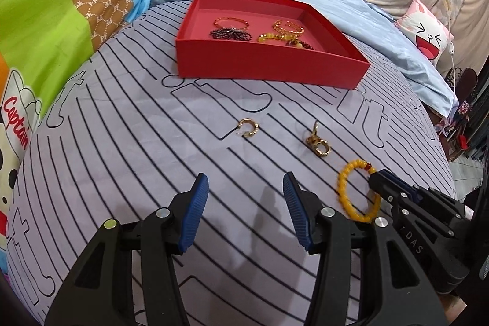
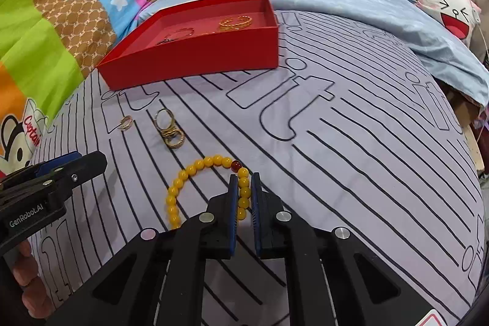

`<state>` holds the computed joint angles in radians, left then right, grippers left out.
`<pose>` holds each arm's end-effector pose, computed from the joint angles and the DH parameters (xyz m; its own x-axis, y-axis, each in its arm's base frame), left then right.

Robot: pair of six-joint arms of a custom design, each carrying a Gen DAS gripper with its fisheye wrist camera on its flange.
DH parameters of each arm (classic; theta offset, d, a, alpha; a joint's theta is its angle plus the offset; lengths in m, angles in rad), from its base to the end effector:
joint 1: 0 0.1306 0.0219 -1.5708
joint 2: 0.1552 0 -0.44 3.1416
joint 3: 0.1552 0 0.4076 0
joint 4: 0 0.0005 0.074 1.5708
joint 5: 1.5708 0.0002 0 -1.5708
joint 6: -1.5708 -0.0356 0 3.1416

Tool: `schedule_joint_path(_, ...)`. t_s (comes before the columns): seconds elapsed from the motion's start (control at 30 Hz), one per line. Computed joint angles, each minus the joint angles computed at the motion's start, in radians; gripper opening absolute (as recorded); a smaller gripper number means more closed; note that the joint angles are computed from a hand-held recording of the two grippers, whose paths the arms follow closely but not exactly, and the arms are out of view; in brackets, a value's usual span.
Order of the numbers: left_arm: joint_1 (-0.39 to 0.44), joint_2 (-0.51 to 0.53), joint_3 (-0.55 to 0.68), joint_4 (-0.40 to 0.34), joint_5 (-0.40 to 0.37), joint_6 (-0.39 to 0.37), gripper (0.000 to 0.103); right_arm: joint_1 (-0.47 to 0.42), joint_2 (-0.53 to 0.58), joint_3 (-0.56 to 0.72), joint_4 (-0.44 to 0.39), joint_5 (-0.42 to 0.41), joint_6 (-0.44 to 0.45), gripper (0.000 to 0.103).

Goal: Organize jewelry
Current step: 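Grasp the small yellow bead bracelet with the right tool while the left tool grasps the gold hook earring, then carry the yellow bracelet and gold hook earring over the red tray with both tools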

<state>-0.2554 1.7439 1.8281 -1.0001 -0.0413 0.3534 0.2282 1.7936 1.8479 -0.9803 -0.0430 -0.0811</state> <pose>0.6161 -0.1599 0.4944 -0.7989 -0.1488 -0.5828 -0.0516 0.9823 -0.1801 0.6397 0.1496 0.4740 -0.7963 -0.1018 -0.5963 -0.1873 0.9788 0.0829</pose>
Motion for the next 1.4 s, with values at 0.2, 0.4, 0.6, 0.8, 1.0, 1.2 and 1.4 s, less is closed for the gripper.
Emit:
schedule_joint_path(0.2, -0.019, 0.033, 0.047, -0.004, 0.003, 0.002, 0.048, -0.016, -0.017, -0.017, -0.013, -0.021, -0.032, 0.008)
schedule_joint_path(0.4, -0.037, 0.086, 0.120, -0.013, 0.011, -0.001, 0.048, -0.013, -0.028, -0.033, 0.000, -0.016, -0.023, 0.008)
schedule_joint_path(0.6, -0.041, 0.137, 0.189, -0.032, 0.023, -0.003, 0.041, -0.018, -0.022, -0.029, 0.007, -0.034, -0.030, 0.008)
schedule_joint_path(0.8, -0.033, 0.168, 0.226, -0.056, 0.073, -0.003, 0.021, -0.020, -0.019, -0.026, 0.011, -0.045, -0.037, 0.008)
schedule_joint_path(1.0, -0.028, 0.178, 0.235, -0.062, 0.118, 0.004, 0.010, -0.022, -0.018, -0.024, 0.009, -0.052, -0.041, 0.008)
schedule_joint_path(1.2, -0.025, 0.166, 0.228, -0.055, 0.126, -0.004, 0.003, -0.022, -0.023, -0.023, 0.010, -0.059, -0.046, 0.008)
schedule_joint_path(1.4, -0.019, 0.145, 0.208, -0.038, 0.125, -0.007, 0.003, -0.022, -0.032, -0.022, 0.014, -0.058, -0.049, 0.008)
